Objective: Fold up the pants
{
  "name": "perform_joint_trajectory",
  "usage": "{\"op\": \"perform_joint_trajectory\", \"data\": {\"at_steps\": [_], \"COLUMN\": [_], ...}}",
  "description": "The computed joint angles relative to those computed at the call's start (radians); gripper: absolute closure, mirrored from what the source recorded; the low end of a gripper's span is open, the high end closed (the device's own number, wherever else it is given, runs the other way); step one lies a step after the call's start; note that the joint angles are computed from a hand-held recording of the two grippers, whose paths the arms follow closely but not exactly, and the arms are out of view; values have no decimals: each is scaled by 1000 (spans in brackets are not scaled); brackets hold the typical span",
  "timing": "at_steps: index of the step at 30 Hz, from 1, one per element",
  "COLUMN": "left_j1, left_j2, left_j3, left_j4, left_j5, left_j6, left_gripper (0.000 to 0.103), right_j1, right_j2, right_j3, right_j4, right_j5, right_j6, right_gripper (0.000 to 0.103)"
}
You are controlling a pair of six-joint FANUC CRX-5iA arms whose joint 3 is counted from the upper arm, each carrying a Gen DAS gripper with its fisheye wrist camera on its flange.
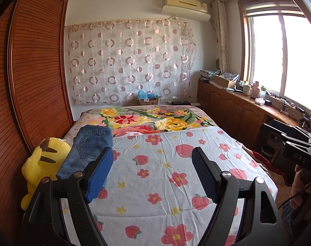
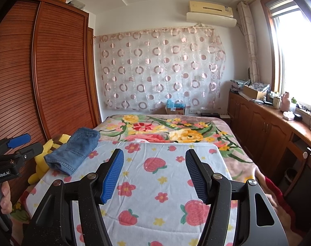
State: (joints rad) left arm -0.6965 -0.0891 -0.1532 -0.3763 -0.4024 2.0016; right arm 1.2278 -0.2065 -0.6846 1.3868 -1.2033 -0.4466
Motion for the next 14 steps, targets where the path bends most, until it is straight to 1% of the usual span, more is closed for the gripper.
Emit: {"op": "perform_joint_trajectory", "data": {"at_steps": [14], "left_j1": [-5], "left_j2": [-3], "left_j3": [6], "left_j4": [-17], "left_j5": [-8], "left_j6": [16], "left_gripper": [24], "right_j1": [-3], "right_j2": [2], "right_j3": [-1], "right_j4": [5], "right_j5": [0], "right_j6": [-4], "right_gripper": [38]}}
